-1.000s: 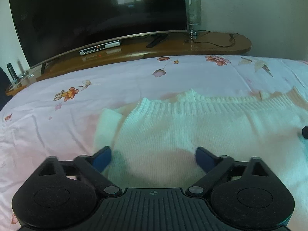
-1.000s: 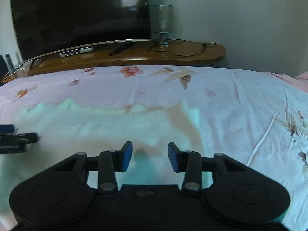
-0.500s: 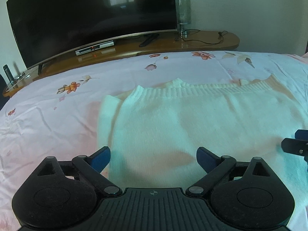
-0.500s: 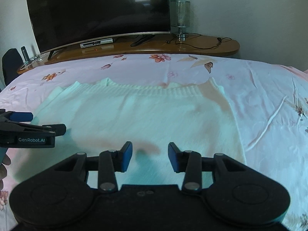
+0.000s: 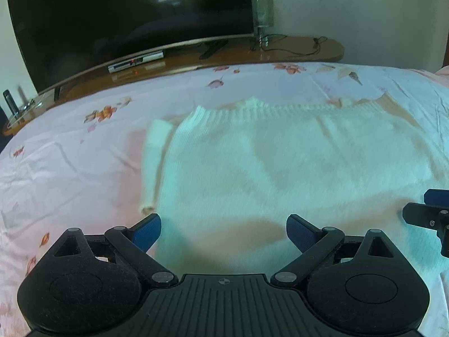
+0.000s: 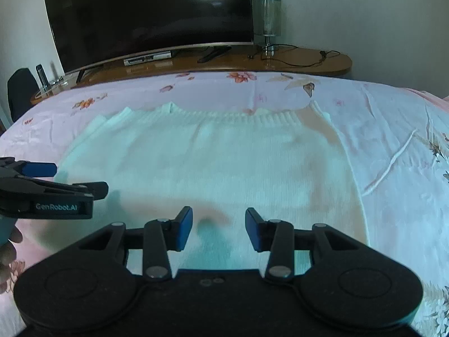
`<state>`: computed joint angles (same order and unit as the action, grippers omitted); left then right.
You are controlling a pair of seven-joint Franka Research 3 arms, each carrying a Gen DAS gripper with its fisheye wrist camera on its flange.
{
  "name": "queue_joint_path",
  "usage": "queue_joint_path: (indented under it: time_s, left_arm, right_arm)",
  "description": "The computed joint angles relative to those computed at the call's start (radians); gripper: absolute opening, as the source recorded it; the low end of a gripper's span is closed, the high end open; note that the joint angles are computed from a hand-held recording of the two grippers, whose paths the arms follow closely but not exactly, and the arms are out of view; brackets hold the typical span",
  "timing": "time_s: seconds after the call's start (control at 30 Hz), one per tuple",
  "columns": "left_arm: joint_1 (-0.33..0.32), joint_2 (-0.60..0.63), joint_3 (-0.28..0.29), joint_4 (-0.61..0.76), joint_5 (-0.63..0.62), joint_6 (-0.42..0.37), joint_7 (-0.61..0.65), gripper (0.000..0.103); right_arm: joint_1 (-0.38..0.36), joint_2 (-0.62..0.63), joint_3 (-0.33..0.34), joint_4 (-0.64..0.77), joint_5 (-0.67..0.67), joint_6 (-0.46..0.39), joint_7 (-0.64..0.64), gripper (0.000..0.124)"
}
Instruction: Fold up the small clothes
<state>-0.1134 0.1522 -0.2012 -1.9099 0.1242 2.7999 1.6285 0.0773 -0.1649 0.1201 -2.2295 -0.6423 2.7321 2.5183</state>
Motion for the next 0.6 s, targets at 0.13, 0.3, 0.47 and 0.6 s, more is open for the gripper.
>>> queue_joint_path:
  time_s: [0.13,0.3,0.47,0.6]
  left_arm:
    - [0.017,-0.026,-0.005,-0.032,-0.057,-0.031,0.024,0.095]
    - [0.039,-0.089,-0.002,-0.087,-0.243,-0.11,0.058,0.095]
    - [0.027,-0.168,0.025,-0.168,-0.411,-0.146,0.06,0.095]
    - [0.007,-0.201,0.048,-0.203,-0.508,-0.162,0.059,0.095]
  right_arm:
    - [0.021,0.008,-0.008,0.005,0.059,-0.04,-0.066,0.041]
    - [0.021,-0.009,0.001,-0.009,0.046,-0.031,-0.06,0.041]
    - [0.005,-0.002,0.013,0.005,0.006,0.009,-0.006,0.042]
    - [0.018,0.009,0.011,0.002,0.025,0.026,-0.006,0.042]
